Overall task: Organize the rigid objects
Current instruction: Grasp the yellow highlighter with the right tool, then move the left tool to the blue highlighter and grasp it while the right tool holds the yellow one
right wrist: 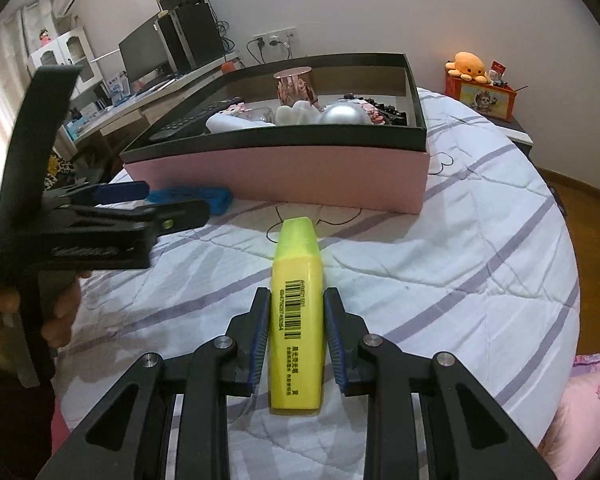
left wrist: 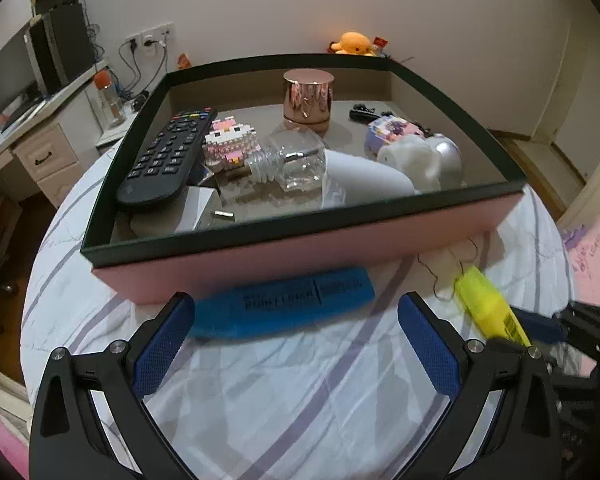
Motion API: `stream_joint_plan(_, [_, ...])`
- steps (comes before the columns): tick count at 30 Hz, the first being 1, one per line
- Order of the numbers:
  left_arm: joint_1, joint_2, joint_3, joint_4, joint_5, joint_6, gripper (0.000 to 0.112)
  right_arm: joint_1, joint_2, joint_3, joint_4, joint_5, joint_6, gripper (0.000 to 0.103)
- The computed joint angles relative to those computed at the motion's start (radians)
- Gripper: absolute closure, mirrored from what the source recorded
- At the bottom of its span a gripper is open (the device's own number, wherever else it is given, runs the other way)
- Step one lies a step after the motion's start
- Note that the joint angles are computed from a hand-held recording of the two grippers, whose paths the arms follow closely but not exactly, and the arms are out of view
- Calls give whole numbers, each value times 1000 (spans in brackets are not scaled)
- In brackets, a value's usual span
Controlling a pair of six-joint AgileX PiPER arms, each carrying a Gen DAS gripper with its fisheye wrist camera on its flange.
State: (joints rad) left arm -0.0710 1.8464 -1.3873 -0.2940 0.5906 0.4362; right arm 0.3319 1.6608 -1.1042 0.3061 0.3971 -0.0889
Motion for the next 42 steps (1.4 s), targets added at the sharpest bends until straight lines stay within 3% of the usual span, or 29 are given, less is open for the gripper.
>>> stream_joint_plan(10, [-98, 37, -14, 401, -28, -321, 9, -22, 6, 5, 132, -7, -136, 75])
stream_joint_plan(13, [-58, 25, -5, 272, -40, -218, 11, -22, 6, 7, 141, -10, -141, 75])
stream_joint_plan(18, [1, -9, 27, 58, -41, -1, 23, -11, 5, 8, 104, -16, -100, 74])
stream_joint_plan(24, [23, -49, 62, -8, -23, 84, 31, 18, 6, -3, -4, -10, -3, 65])
stream_joint_plan(27, [58, -67, 75, -70, 20, 136, 32, 26, 3, -4, -47, -3, 43, 65])
stream_joint_plan(30, [98, -41, 57, -11, 91, 56, 39, 29, 1, -6, -72, 6, 66, 65])
stream_joint_plan(33, [164, -61, 92, -100, 94, 129, 39, 32, -2, -4, -88, 7, 84, 65])
stream_joint_plan(35, [196, -79, 97, -169, 146, 200, 37, 36, -1, -7, -108, 10, 104, 65])
stream_joint_plan(38, [206, -112, 127, -252, 151, 281, 22, 43, 2, -14, -137, 17, 137, 64])
stream_joint_plan(40, [181, -110, 123, -213, 120, 223, 20, 47, 4, -18, -147, 21, 146, 61])
stream_joint_plan(42, [171, -74, 72, -198, 136, 160, 19, 56, 5, -22, -173, 25, 167, 59])
